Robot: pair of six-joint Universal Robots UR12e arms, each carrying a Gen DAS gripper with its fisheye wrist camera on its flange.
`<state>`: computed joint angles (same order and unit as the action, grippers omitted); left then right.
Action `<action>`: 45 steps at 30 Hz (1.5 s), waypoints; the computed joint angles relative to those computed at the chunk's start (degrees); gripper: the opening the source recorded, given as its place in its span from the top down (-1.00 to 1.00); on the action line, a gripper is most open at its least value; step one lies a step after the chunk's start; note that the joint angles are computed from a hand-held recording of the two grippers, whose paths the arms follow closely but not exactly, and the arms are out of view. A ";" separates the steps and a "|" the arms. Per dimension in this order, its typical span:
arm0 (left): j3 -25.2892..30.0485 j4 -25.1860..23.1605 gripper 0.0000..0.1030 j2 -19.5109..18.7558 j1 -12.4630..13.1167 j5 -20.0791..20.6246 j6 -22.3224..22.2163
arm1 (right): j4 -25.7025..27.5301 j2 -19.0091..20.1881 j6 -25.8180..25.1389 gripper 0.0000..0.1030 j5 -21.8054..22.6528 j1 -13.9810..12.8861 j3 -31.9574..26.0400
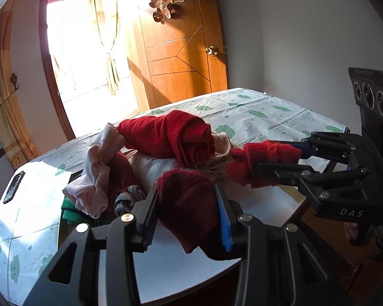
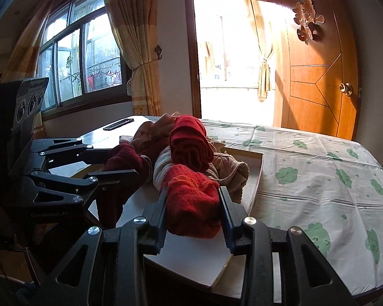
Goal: Take underwear out of drawer
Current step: 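Lower both socks into the cardboard tray and open both grippers, then withdraw both open tools and lower them into the drawer toward the gloves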
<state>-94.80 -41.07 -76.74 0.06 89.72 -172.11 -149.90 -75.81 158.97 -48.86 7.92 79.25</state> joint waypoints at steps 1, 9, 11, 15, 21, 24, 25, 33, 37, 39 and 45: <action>0.19 -0.42 0.23 -0.14 0.00 -0.03 -0.16 | 0.51 0.16 0.07 0.25 -0.39 0.10 -0.36; 0.99 -3.10 0.23 -0.86 -0.64 0.32 -0.08 | 4.22 0.96 -0.50 0.25 -2.35 0.79 -1.90; 0.99 -3.64 0.23 -0.94 -0.92 0.67 0.15 | 5.20 1.08 -0.70 0.25 -2.80 0.95 -2.14; 1.04 -4.46 0.23 -1.15 -1.26 1.23 0.18 | 6.17 1.14 -1.27 0.25 -2.95 1.09 -2.25; 1.51 -6.93 0.21 -1.59 -1.55 1.46 0.46 | 7.93 1.23 -2.06 0.25 -4.05 1.34 -2.66; 1.39 -7.08 0.14 -1.73 -1.69 1.65 0.19 | 8.77 1.32 -2.42 0.22 -4.38 1.39 -2.74; 1.36 -7.12 0.12 -1.77 -1.73 1.84 0.14 | 8.99 1.33 -2.57 0.22 -4.49 1.42 -2.72; 1.19 -6.89 0.06 -1.84 -2.30 1.99 0.27 | 9.71 1.34 -2.40 0.03 -4.22 1.32 -2.37; 1.08 -6.44 -0.09 -1.75 -2.53 2.40 0.45 | 9.45 1.22 -1.79 -0.03 -4.35 1.31 -2.24; 0.87 -5.85 -0.22 -1.53 -2.53 2.52 0.35 | 8.81 1.09 -1.37 -0.17 -4.55 1.29 -2.01; 0.30 -4.90 -0.30 -0.91 -2.73 2.71 1.02 | 6.24 0.28 0.42 -0.30 -4.02 0.63 -0.65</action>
